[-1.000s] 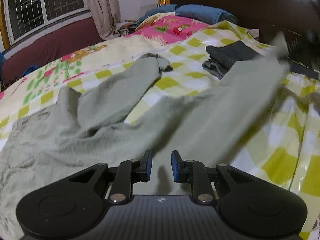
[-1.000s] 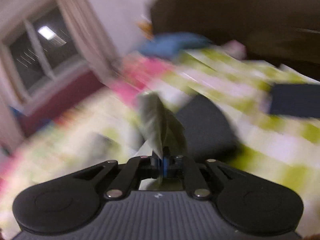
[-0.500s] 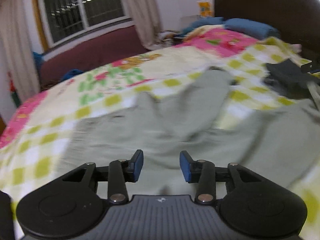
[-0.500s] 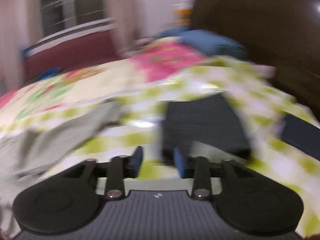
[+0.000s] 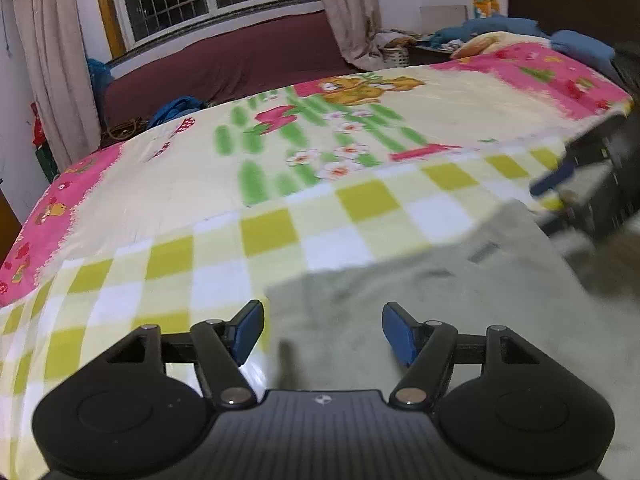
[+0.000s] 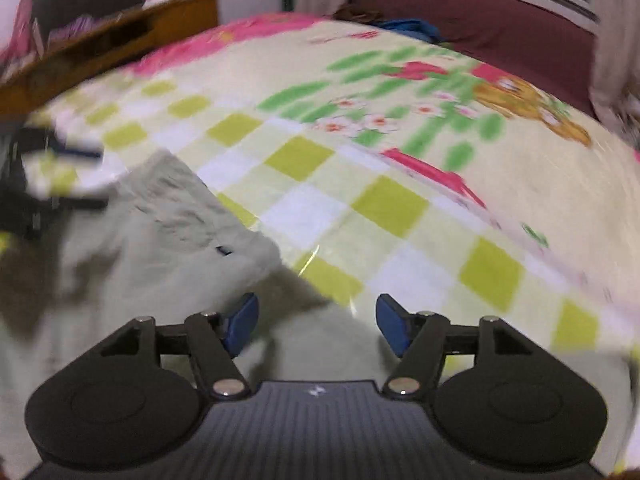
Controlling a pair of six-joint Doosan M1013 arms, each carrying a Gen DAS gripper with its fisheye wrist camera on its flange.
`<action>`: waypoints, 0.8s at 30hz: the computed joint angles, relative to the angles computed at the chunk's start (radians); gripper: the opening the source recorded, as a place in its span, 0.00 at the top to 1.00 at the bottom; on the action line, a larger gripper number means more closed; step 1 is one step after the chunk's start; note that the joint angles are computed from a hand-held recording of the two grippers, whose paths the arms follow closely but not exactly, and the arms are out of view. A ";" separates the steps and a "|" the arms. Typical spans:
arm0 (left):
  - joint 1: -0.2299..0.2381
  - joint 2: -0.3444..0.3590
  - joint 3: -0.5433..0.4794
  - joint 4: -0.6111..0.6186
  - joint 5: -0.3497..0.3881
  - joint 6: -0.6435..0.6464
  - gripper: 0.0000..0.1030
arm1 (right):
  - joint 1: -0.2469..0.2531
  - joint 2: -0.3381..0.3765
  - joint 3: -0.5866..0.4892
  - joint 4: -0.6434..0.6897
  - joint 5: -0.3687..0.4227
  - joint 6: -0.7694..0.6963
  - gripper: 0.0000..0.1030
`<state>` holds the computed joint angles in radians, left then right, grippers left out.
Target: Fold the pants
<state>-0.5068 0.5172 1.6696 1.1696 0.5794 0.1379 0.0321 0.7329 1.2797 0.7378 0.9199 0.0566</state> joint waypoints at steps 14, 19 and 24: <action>0.044 0.070 -0.100 -0.348 0.017 0.295 0.65 | 0.028 -0.009 0.017 -0.108 -0.069 0.116 0.98; -0.006 -0.016 -0.024 -0.078 0.067 0.027 0.67 | -0.011 -0.115 0.124 0.091 -0.112 -0.050 0.98; -0.121 -0.190 0.185 0.286 0.101 -0.367 0.67 | -0.110 -0.256 0.280 0.287 0.012 -0.207 0.98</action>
<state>-0.6280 0.3274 1.8550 1.4558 0.6807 -0.2290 -0.0783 0.4771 1.5598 1.0248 0.9320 -0.1502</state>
